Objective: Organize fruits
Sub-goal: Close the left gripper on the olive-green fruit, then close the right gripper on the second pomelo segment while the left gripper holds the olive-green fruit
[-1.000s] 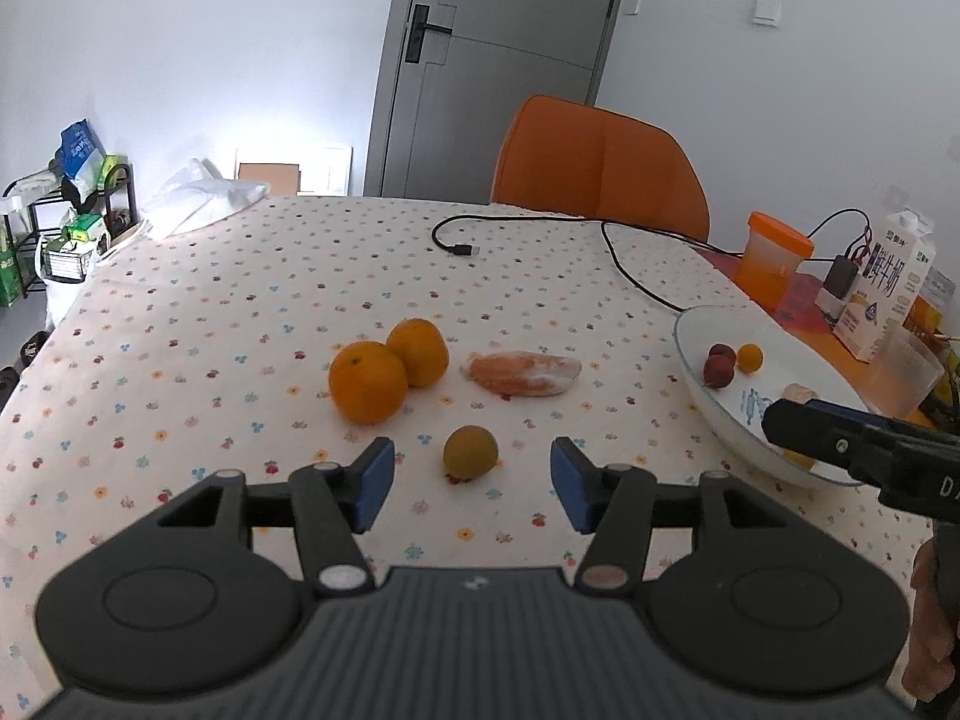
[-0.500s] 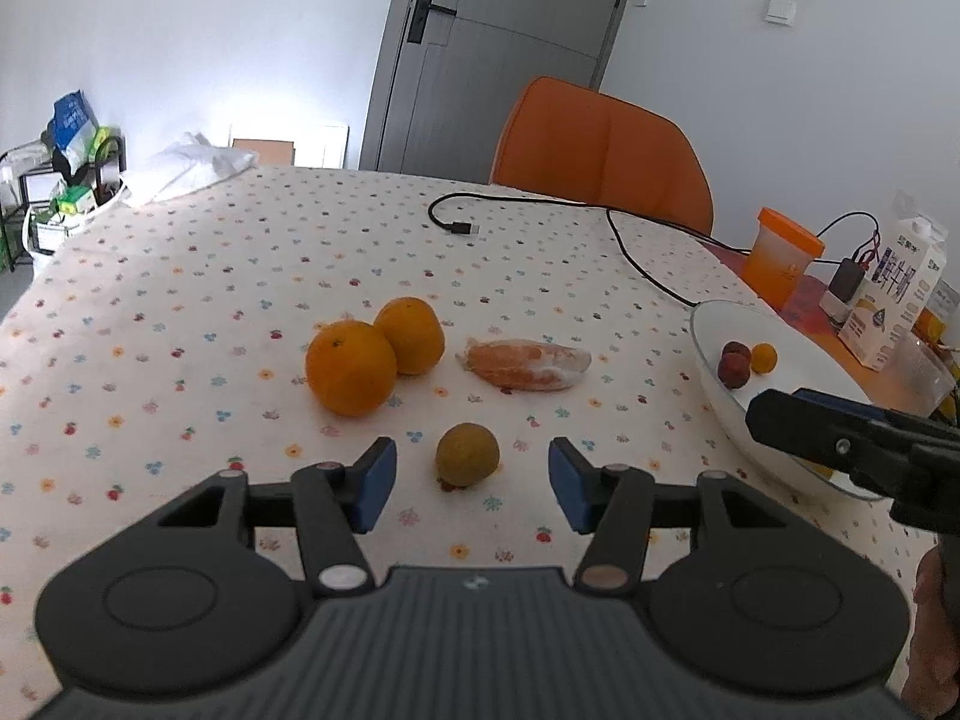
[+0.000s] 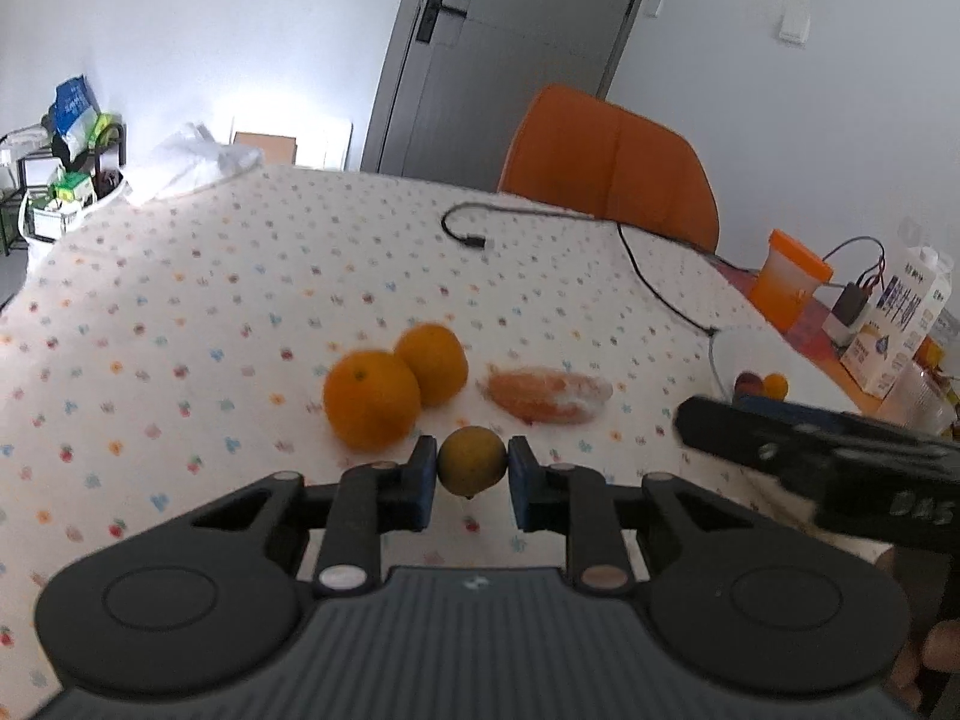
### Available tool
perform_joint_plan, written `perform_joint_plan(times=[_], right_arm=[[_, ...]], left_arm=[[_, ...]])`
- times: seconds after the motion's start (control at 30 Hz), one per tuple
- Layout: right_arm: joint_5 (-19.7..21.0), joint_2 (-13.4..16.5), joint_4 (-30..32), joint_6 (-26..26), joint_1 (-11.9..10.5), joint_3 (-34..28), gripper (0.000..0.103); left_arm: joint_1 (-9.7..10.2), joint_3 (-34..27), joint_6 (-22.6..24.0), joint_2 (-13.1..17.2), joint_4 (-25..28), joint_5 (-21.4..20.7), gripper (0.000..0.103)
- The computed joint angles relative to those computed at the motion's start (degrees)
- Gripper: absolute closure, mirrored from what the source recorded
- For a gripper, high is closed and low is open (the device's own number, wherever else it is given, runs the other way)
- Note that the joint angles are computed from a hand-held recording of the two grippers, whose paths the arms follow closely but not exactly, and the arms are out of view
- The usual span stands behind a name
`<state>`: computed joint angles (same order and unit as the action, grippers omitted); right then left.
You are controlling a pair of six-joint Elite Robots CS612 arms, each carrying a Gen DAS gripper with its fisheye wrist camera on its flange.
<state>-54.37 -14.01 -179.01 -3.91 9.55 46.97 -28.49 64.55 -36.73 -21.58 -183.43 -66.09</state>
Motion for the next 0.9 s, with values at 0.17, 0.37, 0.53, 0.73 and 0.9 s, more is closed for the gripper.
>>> perform_joint_plan(times=[0.17,0.37,0.53,0.73,0.9], right_arm=[[-0.2,1.3,3.2,-0.4,0.5,-3.1,0.028],[-1.1,2.4,6.5,-1.4,1.2,-6.0,0.028],[-2.5,3.1,9.8,-2.6,1.8,-8.2,0.028],[-4.1,4.1,12.9,-4.6,2.6,-10.9,0.022],[-6.7,5.3,15.4,-7.2,3.4,-13.8,0.015]], left_arm=[[0.22,0.8,-0.1,-0.7,-1.4,1.3,0.08],[0.64,1.6,0.0,-1.5,-2.5,2.7,0.08],[1.02,2.3,-0.4,-1.9,-2.9,4.0,0.08],[1.49,3.4,-1.8,-2.2,-3.0,4.7,0.08],[1.9,4.1,-2.7,-2.4,-3.3,4.8,0.08]])
